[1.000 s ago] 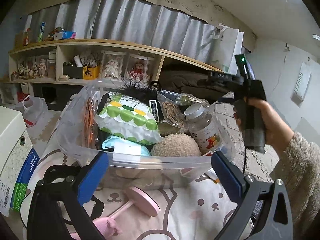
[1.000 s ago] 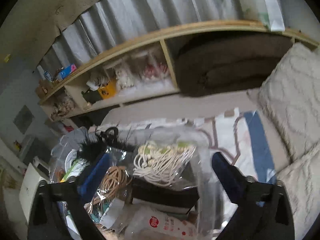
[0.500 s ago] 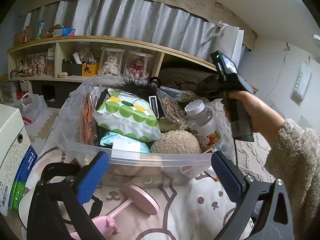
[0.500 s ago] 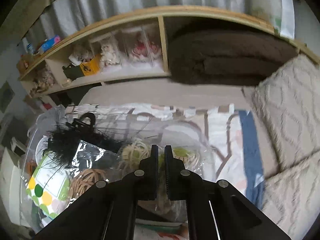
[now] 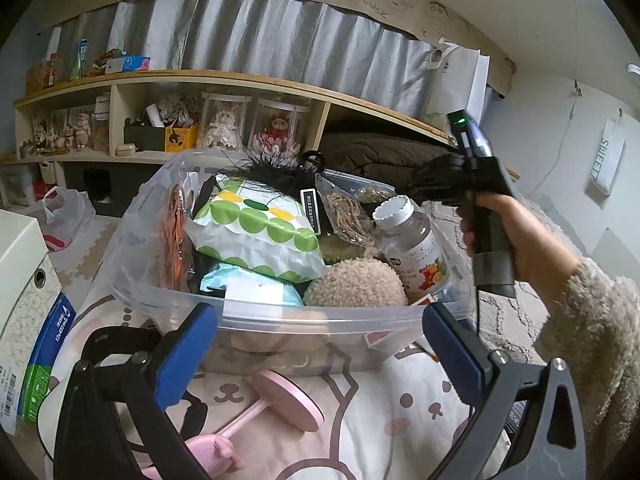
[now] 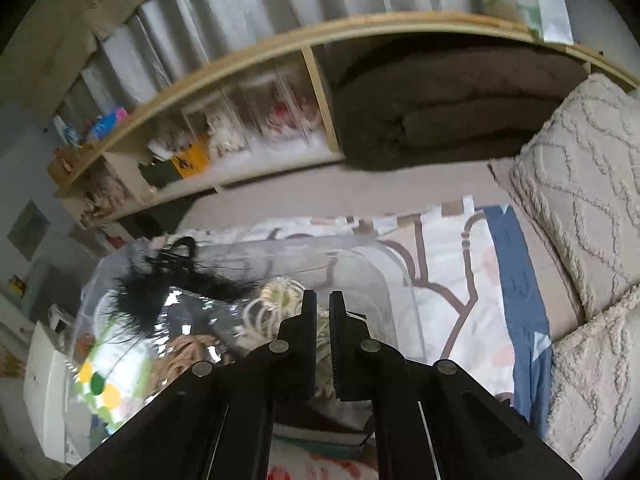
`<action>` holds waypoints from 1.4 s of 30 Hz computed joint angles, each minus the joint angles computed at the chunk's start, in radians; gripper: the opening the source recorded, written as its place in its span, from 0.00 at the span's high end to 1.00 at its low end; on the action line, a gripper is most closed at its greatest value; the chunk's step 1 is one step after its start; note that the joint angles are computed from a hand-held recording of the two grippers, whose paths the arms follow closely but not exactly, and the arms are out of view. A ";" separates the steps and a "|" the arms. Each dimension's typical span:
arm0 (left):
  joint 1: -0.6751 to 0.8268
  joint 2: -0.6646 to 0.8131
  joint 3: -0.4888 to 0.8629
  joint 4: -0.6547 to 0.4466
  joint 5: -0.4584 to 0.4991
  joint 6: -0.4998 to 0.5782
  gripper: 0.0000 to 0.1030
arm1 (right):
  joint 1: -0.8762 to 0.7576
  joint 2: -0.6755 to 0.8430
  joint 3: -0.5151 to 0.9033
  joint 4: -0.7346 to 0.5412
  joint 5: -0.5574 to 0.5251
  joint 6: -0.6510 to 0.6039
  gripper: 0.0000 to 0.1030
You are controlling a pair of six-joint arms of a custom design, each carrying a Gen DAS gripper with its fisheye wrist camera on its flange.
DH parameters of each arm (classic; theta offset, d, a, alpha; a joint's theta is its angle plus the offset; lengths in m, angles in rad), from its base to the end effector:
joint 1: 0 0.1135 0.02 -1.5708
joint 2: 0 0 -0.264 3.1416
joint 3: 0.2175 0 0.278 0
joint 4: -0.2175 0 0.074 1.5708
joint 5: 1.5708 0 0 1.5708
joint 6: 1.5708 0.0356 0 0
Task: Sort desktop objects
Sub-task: 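Lower the clear rope bag into the bin and release it with the right tool, then raise the open right tool away from the bin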
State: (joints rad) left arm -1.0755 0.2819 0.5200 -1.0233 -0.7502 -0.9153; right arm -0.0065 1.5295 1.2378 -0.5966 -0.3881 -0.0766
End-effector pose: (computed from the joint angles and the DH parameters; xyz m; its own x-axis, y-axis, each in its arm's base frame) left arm 0.0626 -0.0649 0.2385 -0.5334 -0.2328 -0.8132 -0.0137 0.9636 -0.2669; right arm 0.3539 0.0112 0.2737 -0.7559 -0.0659 -0.6514 -0.2914 0.9248 0.2445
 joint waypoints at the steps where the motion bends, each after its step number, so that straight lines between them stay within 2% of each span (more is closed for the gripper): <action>1: -0.009 0.005 0.001 -0.004 -0.006 -0.007 0.00 | -0.001 -0.016 -0.005 -0.013 -0.002 -0.014 0.93; 9: -0.083 0.035 0.024 -0.046 -0.057 -0.067 0.00 | -0.003 -0.121 -0.062 -0.108 -0.069 -0.089 0.94; 17: -0.070 0.013 0.025 -0.054 -0.057 -0.062 0.00 | 0.032 -0.036 -0.061 -0.042 0.033 -0.036 0.94; 22: -0.047 0.012 0.022 -0.056 -0.056 -0.043 0.00 | -0.028 -0.075 -0.086 -0.039 -0.074 -0.015 0.93; 29: -0.063 0.040 0.044 -0.085 -0.077 -0.066 0.00 | -0.107 -0.298 -0.200 -0.095 -0.208 -0.096 0.94; 33: -0.139 0.084 0.078 -0.150 -0.140 -0.146 0.00 | -0.177 -0.470 -0.272 -0.186 -0.303 -0.168 0.93; 37: -0.224 0.130 0.114 -0.249 -0.198 -0.259 0.00 | -0.231 -0.648 -0.336 -0.278 -0.322 -0.253 0.93; 39: -0.283 0.154 0.138 -0.326 -0.229 -0.352 0.00 | -0.260 -0.726 -0.356 -0.330 -0.332 -0.290 0.93; 42: -0.398 0.229 0.179 -0.478 -0.284 -0.549 0.00 | -0.303 -0.807 -0.370 -0.400 -0.354 -0.335 0.93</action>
